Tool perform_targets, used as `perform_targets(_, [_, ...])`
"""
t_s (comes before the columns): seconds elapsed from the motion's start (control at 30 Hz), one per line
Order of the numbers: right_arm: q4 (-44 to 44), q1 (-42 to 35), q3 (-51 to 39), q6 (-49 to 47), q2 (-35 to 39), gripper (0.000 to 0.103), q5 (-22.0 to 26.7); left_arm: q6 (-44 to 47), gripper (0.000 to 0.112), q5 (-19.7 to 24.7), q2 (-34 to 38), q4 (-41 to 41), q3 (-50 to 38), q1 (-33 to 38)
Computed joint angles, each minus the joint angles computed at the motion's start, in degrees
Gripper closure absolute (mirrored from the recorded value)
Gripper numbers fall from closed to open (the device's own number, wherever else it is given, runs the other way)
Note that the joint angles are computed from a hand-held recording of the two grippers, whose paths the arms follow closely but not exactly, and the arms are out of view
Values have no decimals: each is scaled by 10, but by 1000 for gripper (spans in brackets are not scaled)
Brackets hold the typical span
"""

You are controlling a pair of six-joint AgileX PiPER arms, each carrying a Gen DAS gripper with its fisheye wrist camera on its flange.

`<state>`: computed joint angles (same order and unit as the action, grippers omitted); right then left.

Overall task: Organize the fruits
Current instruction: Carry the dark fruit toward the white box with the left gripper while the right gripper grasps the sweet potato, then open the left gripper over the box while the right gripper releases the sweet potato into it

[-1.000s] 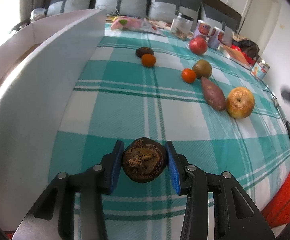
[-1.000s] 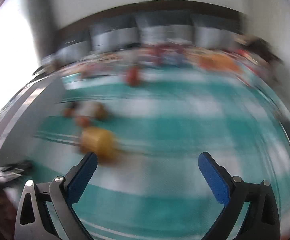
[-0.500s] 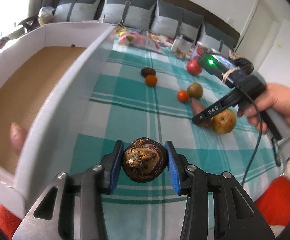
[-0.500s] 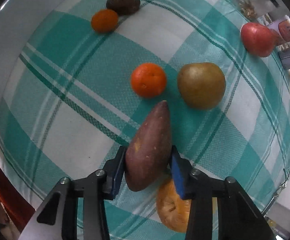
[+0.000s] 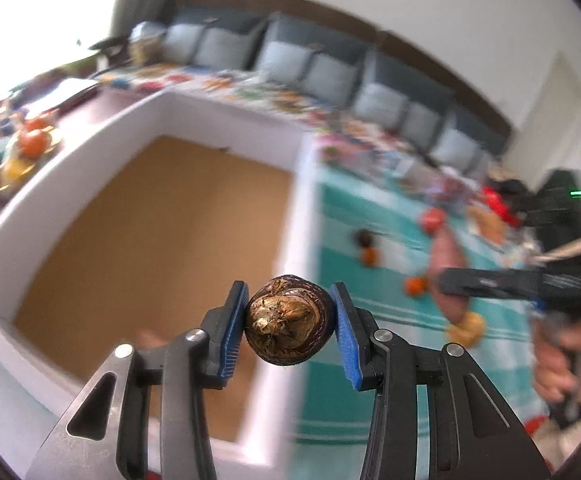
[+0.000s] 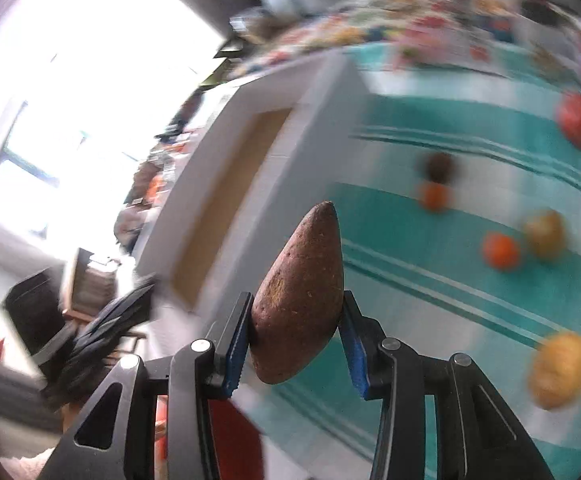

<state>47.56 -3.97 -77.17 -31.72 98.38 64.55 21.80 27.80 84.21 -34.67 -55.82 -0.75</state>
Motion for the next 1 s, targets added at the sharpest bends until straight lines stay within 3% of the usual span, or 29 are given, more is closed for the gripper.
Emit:
perform_targets(0.07, [17, 76, -18, 20, 7, 61, -29, -62, 70, 0, 35, 67, -19, 27])
perform_targets(0.23, [-21, 232, -93, 91, 90, 61, -122, -115, 69, -9, 71, 129, -6, 78])
perform_targets(0.33, [-80, 287, -141, 141, 142, 61, -154, -109, 69, -20, 74, 134, 15, 95])
perform_targets(0.4, [-121, 312, -162, 176, 163, 61, -163, -146, 67, -45, 65, 189, 31, 84])
perform_targets(0.47, [-165, 332, -172, 208, 168, 61, -171, -192, 47, -38, 69, 234, 22, 80])
perform_targets(0.5, [-183, 337, -182, 218, 175, 60, -173, -200, 47, -45, 64, 240, 28, 77])
perform_targets(0.57, [-195, 334, -171, 222, 169, 58, -194, -216, 32, -56, 52, 251, 37, 75])
perform_targets(0.6, [-195, 331, -158, 220, 159, 55, -207, -232, 30, -60, 44, 259, 41, 75])
perform_targets(0.67, [-184, 318, -101, 202, 110, 33, -242, -245, 29, -74, 20, 252, 57, 75])
perform_targets(0.77, [-185, 279, -10, 174, 19, 14, -289, -263, 29, -94, -19, 247, 81, 64])
perform_targets(0.87, [-147, 222, 106, 89, -86, 9, -333, -300, 28, -107, -62, 265, 102, 29])
perform_targets(1.0, [-83, 94, 281, -64, -231, 5, -377, -444, 28, -109, -110, 380, 119, -70])
